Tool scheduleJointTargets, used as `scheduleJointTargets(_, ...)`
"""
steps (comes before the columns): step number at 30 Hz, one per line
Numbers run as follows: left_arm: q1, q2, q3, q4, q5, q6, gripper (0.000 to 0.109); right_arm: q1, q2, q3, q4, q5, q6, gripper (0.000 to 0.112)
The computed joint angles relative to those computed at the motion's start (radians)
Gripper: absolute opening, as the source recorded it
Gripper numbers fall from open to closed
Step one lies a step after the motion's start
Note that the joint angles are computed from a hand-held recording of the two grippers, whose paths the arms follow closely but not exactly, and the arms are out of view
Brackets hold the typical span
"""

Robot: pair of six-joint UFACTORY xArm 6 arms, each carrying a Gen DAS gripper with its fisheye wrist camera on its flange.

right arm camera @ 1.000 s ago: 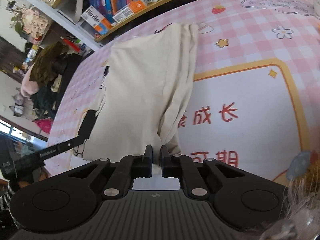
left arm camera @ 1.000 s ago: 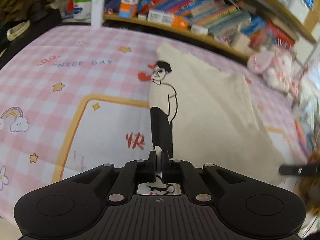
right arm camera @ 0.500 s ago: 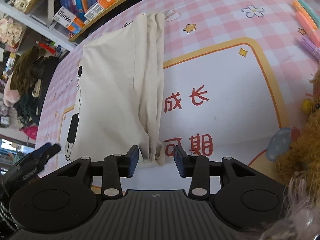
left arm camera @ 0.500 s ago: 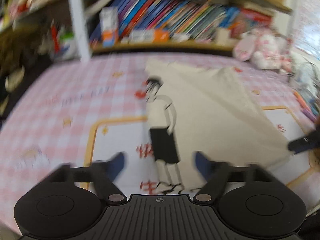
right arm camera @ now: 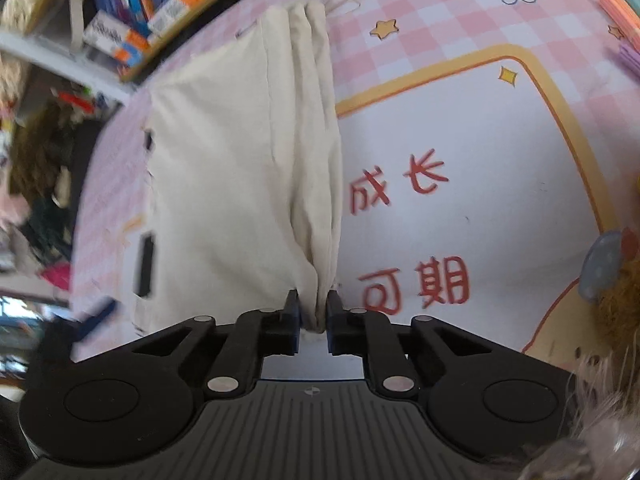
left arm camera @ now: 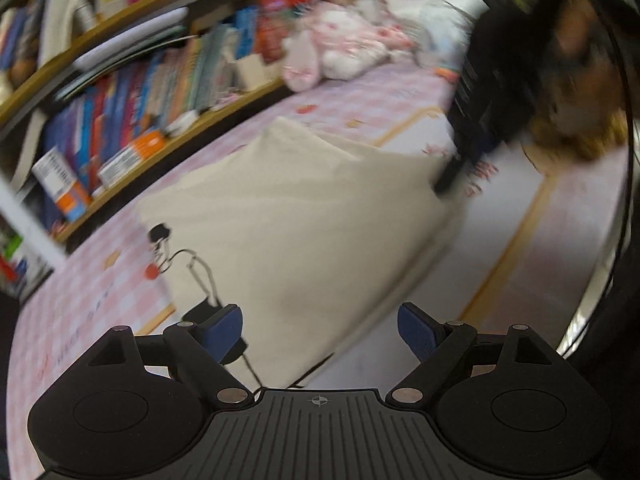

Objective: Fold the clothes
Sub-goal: 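Lift the tote end with both tools and fold it over the bag, then open both tools to release the folded tote bag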

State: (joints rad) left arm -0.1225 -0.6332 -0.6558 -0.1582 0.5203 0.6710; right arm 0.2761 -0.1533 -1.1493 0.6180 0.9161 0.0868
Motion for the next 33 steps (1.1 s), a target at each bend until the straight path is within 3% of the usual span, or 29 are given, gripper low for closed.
scheduleJointTargets(5,-0.02,0.034,0.022,0.134,-0.067,-0.049,0.087,-0.015,-0.021,-0.04,0.131,-0.011,-0.046,0.011)
scheduleJointTargets(10,-0.014,0.061,0.059,0.403,-0.195,-0.208,0.088,-0.012,-0.017,-0.08,0.176,-0.013,-0.039,0.011)
scheduleJointTargets(13,0.018,0.062,0.074,0.629,-0.248,-0.367,0.087,-0.009,-0.02,-0.086,0.159,-0.021,-0.029,0.011)
scheduleJointTargets(15,0.047,0.057,0.082,0.763,-0.273,-0.457,0.076,-0.008,-0.021,-0.083,0.134,-0.024,-0.03,0.011)
scheduleJointTargets(16,0.057,0.054,0.082,0.772,-0.274,-0.46,0.074,-0.006,-0.023,-0.078,0.111,-0.026,-0.034,0.011)
scheduleJointTargets(18,0.069,0.042,0.088,0.705,-0.28,-0.388,0.062,-0.002,-0.028,-0.066,0.065,-0.031,-0.044,0.011)
scheduleJointTargets(20,0.068,0.035,0.087,0.61,-0.278,-0.29,0.06,0.008,-0.037,-0.043,0.011,-0.041,-0.068,0.011)
scheduleJointTargets(23,0.059,0.035,0.08,0.523,-0.284,-0.182,0.06,0.037,-0.056,-0.007,-0.134,-0.064,-0.089,0.023)
scheduleJointTargets(25,0.053,0.047,0.067,0.475,-0.283,-0.131,0.06,0.062,-0.077,0.024,-0.248,-0.094,-0.124,0.044)
scheduleJointTargets(26,0.051,0.051,0.059,0.456,-0.277,-0.119,0.06,0.078,-0.089,0.041,-0.309,-0.113,-0.152,0.046)
scheduleJointTargets(29,0.046,0.063,0.032,0.397,-0.257,-0.083,0.06,0.131,-0.125,0.104,-0.478,-0.187,-0.297,0.062)
scheduleJointTargets(33,0.046,0.093,-0.025,0.283,-0.218,-0.03,0.06,0.188,-0.159,0.21,-0.547,-0.308,-0.586,0.063)
